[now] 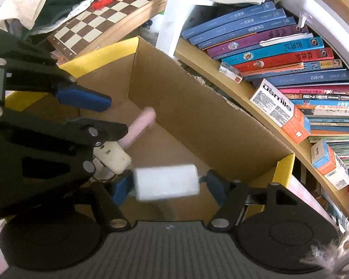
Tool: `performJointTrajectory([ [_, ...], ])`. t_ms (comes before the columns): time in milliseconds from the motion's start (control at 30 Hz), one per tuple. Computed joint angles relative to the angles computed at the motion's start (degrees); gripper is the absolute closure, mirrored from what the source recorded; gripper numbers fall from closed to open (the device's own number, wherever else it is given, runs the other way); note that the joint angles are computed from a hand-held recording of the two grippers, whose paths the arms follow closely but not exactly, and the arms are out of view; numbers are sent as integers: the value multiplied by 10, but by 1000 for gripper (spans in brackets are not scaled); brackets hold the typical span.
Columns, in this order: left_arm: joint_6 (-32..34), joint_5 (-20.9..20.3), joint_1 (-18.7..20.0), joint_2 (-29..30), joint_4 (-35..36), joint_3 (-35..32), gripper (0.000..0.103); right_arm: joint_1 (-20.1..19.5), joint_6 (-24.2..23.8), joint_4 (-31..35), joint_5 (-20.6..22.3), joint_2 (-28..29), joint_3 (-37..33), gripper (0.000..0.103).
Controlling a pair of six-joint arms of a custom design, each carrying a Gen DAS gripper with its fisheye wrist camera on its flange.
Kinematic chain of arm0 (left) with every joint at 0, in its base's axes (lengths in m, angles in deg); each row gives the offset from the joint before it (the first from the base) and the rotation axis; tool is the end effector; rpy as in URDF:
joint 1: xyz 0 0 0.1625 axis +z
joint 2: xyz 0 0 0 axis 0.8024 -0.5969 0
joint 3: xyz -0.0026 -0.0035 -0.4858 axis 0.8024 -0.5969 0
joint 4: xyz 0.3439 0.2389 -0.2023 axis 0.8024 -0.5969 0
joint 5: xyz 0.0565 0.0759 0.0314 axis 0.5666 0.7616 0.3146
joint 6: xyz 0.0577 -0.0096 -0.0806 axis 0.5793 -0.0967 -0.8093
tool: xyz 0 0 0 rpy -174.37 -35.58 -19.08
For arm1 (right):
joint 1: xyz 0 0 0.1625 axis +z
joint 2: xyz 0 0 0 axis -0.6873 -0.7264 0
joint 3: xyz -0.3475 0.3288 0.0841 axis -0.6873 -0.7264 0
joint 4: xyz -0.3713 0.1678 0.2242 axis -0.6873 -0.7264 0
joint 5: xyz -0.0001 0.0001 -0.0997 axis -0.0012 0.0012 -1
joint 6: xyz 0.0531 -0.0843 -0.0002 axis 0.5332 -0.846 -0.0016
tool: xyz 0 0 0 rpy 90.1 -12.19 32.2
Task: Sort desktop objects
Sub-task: 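Open both grippers to drop the box cutter and stick into the box, then withdraw both tools from the box back over the table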
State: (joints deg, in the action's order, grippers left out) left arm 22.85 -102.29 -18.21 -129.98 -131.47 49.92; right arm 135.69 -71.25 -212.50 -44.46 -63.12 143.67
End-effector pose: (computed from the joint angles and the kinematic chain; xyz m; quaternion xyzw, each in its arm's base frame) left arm -0.3831 -0.5207 0.0077 0.3682 0.8374 -0.2779 0.2932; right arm 0.1054 -0.5537 0.2870 0.3795 -0.8230 0.1896 0.3779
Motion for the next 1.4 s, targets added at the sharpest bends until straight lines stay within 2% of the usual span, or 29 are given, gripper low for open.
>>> performJointTrajectory([
  [167, 1, 19, -8, -4, -12, 7, 54, -1, -6, -28, 11, -5, 9, 19],
  [233, 3, 32, -12, -6, -26, 12, 38, -1, -7, -43, 14, -10, 14, 19],
  [333, 4, 36, -17, -13, -46, 19, 30, -2, 4, -51, 25, -22, 20, 18],
  [1033, 22, 49, -77, -44, -129, 74, 19, 12, 28, -75, 77, -109, 83, 17],
  [1400, -6, 67, -112, -74, -131, 115, 18, 26, 36, -79, 86, -155, 122, 16],
])
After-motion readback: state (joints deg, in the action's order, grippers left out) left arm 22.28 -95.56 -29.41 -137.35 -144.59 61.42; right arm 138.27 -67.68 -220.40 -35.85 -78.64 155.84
